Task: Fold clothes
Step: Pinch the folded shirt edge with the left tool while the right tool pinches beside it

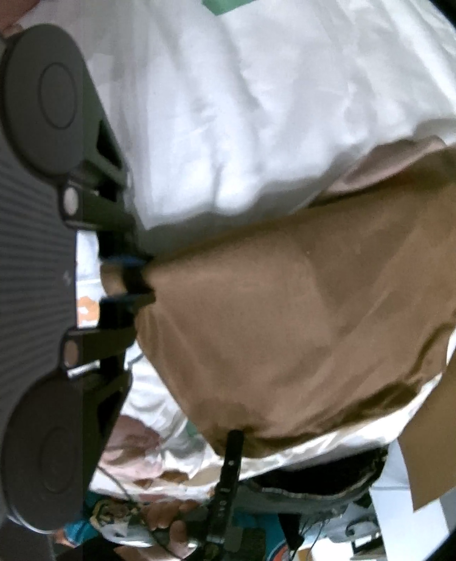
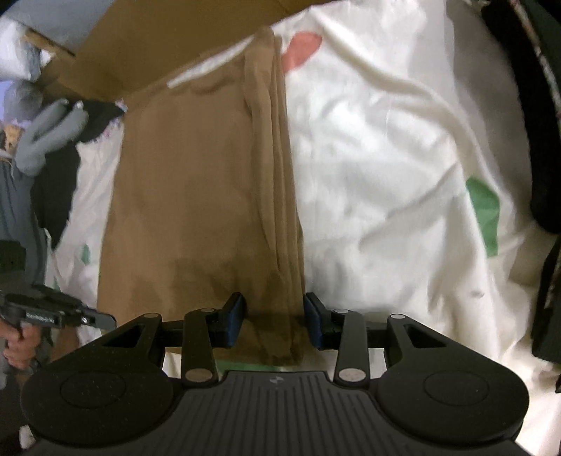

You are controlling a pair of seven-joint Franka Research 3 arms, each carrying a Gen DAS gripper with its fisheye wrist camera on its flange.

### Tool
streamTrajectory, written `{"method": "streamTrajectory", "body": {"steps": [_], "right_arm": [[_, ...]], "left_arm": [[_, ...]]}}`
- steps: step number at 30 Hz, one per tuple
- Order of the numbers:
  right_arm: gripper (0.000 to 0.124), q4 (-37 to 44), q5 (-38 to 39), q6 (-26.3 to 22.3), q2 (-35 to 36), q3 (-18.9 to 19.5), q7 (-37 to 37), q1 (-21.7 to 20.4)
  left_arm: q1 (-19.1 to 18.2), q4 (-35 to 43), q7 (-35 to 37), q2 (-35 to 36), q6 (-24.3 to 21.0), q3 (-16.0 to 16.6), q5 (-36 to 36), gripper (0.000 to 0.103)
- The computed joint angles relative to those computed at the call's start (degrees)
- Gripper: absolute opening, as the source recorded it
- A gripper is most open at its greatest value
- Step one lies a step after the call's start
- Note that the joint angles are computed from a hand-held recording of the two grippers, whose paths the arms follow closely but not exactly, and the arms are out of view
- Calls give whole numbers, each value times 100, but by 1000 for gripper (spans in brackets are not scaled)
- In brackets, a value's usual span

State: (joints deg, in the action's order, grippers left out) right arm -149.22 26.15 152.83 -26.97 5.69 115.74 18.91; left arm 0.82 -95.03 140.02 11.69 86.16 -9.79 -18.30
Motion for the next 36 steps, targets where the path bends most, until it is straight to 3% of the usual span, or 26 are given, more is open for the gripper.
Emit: {"method": "streamTrajectory", "body": {"steps": [2,6,8,10,11,12,13,16,24,36], "right_arm": [[43,-43,-37,89,-11,55,58,-19],[44,-204,276,441,-5,-101,-118,190],[44,-293,632,676,6,-255,-275,366],[42,-331,810,777,-7,-291,-358,430],[31,-340,831,805,-19,-282,-403,436],[22,-325,873,801,-12,-302,-478,473],[12,-303,919,786,-2,-326,-560,512],[9,-226,883,720,-2,-233,-492,421],[7,-89,612,494,-276,-32,-178,214],[7,-55,963,-129,-536,-108,45,572]], "left_arm": [[34,-35,5,13,6,8,-122,33],[144,-44,-41,92,-123,18,-556,60],[203,-77,-111,118,-151,27,-767,64],[249,-148,-87,93,-107,34,-879,60],[253,-213,-14,46,-59,29,-876,54],[234,-245,23,21,-23,24,-816,30],[204,-206,-57,61,-47,24,-732,18],[189,43,-309,231,-255,15,-636,10],[218,574,-175,358,-786,-24,-435,7],[183,1164,-272,422,-1392,-25,77,7]]}}
